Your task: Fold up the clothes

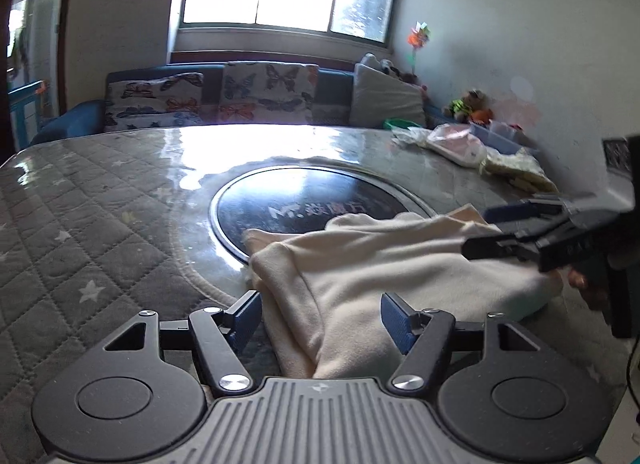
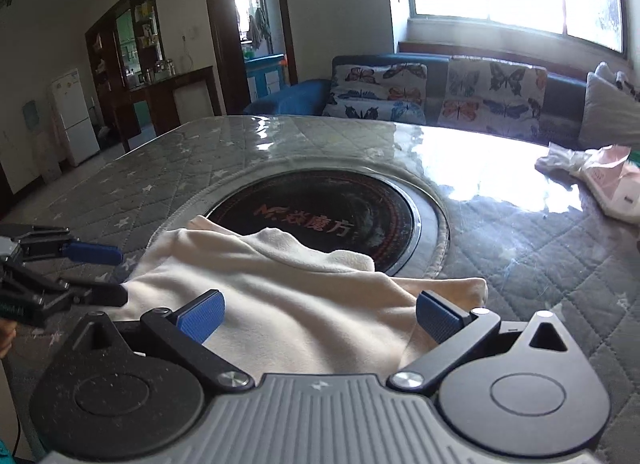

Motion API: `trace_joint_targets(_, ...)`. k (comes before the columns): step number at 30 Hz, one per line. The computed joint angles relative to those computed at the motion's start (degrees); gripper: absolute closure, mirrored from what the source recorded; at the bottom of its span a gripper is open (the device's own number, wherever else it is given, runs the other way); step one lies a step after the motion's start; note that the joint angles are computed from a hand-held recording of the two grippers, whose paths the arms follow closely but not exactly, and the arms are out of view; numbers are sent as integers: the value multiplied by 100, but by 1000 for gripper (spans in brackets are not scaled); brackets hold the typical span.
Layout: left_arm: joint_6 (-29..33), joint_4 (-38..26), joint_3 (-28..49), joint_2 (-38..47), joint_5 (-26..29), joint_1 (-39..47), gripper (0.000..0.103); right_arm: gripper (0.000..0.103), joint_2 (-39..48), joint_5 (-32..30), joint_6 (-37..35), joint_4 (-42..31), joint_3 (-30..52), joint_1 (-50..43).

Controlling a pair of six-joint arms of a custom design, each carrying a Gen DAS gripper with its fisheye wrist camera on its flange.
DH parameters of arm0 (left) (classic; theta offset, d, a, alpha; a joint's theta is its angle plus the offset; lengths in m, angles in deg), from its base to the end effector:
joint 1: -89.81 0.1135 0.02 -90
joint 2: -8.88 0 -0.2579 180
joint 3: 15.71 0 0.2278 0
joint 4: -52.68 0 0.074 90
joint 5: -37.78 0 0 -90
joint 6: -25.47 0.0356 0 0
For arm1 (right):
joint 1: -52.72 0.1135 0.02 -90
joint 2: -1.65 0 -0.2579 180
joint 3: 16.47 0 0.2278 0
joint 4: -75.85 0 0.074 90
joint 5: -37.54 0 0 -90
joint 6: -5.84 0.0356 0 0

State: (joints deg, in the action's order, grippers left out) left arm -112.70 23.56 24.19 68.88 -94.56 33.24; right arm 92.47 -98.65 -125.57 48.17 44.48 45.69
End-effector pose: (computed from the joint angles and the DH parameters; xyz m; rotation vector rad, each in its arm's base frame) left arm 0.1139 -0.1291 0.1826 -0.1509 2.1622 -0.1243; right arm 0.2752 -0.0081 0.1747 -0.9300 2.0632 0.6053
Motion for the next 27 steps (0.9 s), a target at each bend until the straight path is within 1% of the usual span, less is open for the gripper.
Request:
trace_joint_targets(3,-590,-409,20,-80,-262,-180,35,0,-375,35,-103,259,-452,-39)
trace_joint_targets(5,-866,-627,33,28,-262,-206,35,0,-701,105,-344,513,-893,-54)
trace_joint_targets(7,-1009,-774,84,294,-299,-253,34,0,-866,281,-513,791,-1240,-34)
trace_joint_targets(9,-1039,-821,120,497,-537,-414,33,0,-947,489,-524,1084,-1494,-15)
trace_joint_targets(10,-1073,-915,173,466,-578,-441,33,0,-942,437,-529,1103,-1528,-71)
trace_joint_targets(13,-1166,-1171,323,374,-697,-521,34,0,-1168,177,-539,787,-1485,-338)
trace_joint_targets(16,-1092,-1099,321,216,-754,-588,34,0,-1347,-109,-682,530,-1471,-640)
trace_joint_targets(18,-909,-814,294,386,-604,-478,34,0,-1279,-49,-701,545,-1489,-721)
trace_joint_targets(21,-881,-663,310,652,-356,-368,34,0,-935,214,-735,372,-1370,-724)
trace_joint_targets(22,-911,-664,320,686,-337,-369,33,0,-896,164,-707,276,-1324,-778)
trace_joint_targets(23,-987,-755,354,658,-360,-378,32,0,-867,113,-688,181,-1281,-832)
trace_joint_targets(25,-1118,-906,411,595,-396,-380,20,0,-999,-7,-736,115,-1282,-920)
trace_joint_targets(27,-1103,-902,404,469,-368,-329,16,0,-1155,-100,-788,50,-1289,-966)
